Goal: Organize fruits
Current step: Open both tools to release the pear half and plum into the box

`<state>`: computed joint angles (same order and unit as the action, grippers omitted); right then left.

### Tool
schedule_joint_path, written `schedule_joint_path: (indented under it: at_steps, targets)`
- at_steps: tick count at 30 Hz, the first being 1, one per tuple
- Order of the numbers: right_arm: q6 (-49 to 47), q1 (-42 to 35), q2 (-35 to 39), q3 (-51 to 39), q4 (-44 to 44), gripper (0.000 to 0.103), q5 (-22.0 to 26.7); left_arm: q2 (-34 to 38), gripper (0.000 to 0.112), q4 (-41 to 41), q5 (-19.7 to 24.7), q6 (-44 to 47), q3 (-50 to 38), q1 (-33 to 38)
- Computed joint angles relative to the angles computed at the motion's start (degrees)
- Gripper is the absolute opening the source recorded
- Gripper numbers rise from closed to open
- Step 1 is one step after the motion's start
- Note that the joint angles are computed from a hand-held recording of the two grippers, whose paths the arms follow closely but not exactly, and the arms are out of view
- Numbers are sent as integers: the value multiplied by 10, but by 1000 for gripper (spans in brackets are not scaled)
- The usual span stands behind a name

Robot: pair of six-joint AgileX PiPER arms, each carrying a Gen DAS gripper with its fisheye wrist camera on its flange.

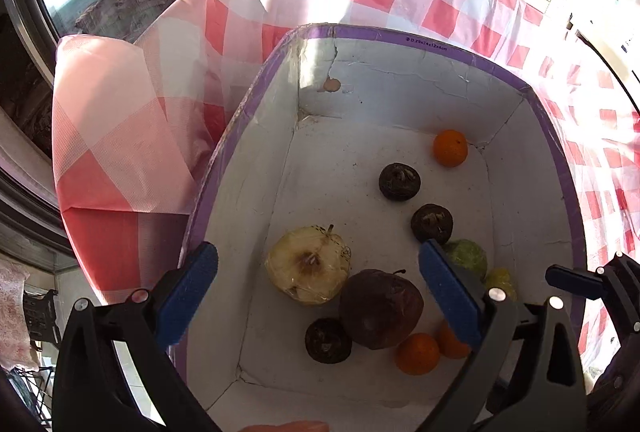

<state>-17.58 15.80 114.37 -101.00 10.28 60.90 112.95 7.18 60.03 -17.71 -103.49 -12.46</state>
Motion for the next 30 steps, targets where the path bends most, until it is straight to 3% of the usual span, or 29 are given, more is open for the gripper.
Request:
schedule_joint_path:
  at_steps: [30]
  targets:
    - [20,21,-10,16,-44,88,-11,2,101,-8,8,34,10,-16]
